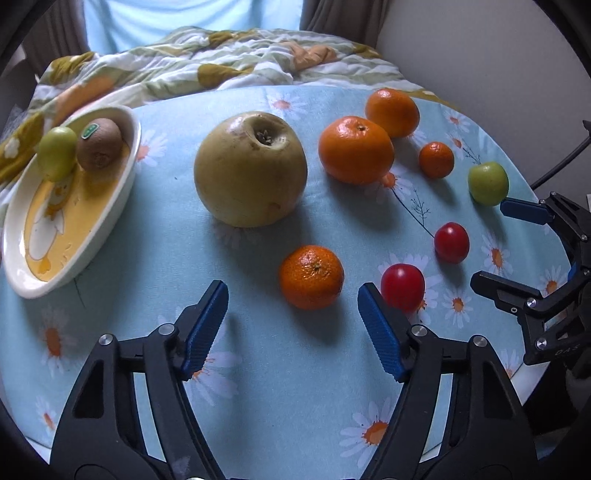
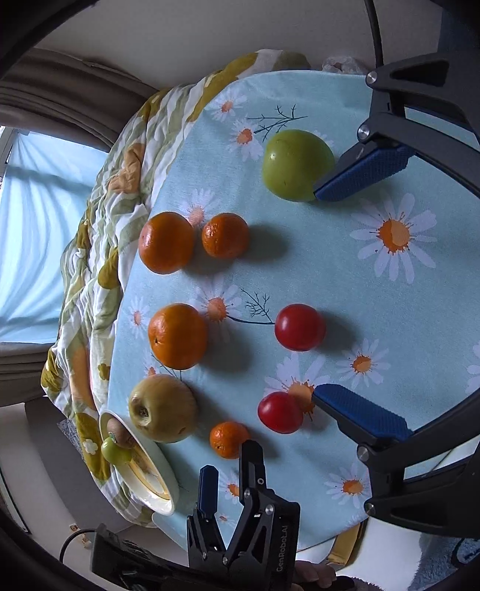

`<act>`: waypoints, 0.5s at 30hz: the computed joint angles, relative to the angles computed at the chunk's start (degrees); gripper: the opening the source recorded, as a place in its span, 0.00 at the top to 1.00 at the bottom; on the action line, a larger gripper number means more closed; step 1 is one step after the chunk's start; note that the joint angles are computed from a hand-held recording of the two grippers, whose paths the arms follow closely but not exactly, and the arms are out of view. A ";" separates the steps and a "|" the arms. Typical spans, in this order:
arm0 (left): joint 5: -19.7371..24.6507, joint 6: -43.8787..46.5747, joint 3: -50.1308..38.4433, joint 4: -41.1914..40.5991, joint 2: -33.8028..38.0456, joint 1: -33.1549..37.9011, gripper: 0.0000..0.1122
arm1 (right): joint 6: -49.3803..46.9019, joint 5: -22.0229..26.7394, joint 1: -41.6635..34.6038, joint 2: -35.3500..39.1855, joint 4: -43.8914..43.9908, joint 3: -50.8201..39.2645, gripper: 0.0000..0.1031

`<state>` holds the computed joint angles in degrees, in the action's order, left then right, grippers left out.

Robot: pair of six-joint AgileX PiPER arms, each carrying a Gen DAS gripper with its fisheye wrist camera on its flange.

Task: Organize fruits
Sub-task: 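Grasp the tangerine with the left tool while the right tool grasps a red tomato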

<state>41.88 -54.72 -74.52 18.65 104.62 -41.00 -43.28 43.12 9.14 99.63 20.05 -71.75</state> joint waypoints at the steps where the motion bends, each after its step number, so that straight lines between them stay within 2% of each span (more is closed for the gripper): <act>1: -0.40 0.45 -0.02 -0.57 0.34 0.20 0.36 | 0.15 0.37 0.07 0.64 0.03 -0.39 0.09; 2: -0.67 0.99 -0.10 -1.20 0.75 0.42 0.40 | 0.18 0.63 0.12 1.25 0.10 -0.73 0.10; 6: -0.08 1.57 -1.38 0.11 1.81 0.43 0.43 | 0.28 1.21 0.42 2.71 -0.11 -1.59 0.18; 11: 0.44 3.16 -2.08 0.23 2.05 0.78 0.62 | 0.76 1.35 0.49 3.63 -0.03 -2.03 0.27; 15: 0.43 3.15 -2.02 0.20 1.96 0.85 0.62 | 0.17 1.03 0.43 3.61 0.81 -1.83 0.32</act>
<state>42.31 -51.58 -76.53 18.85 106.58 -40.15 -43.12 44.15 9.58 103.24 20.86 -73.58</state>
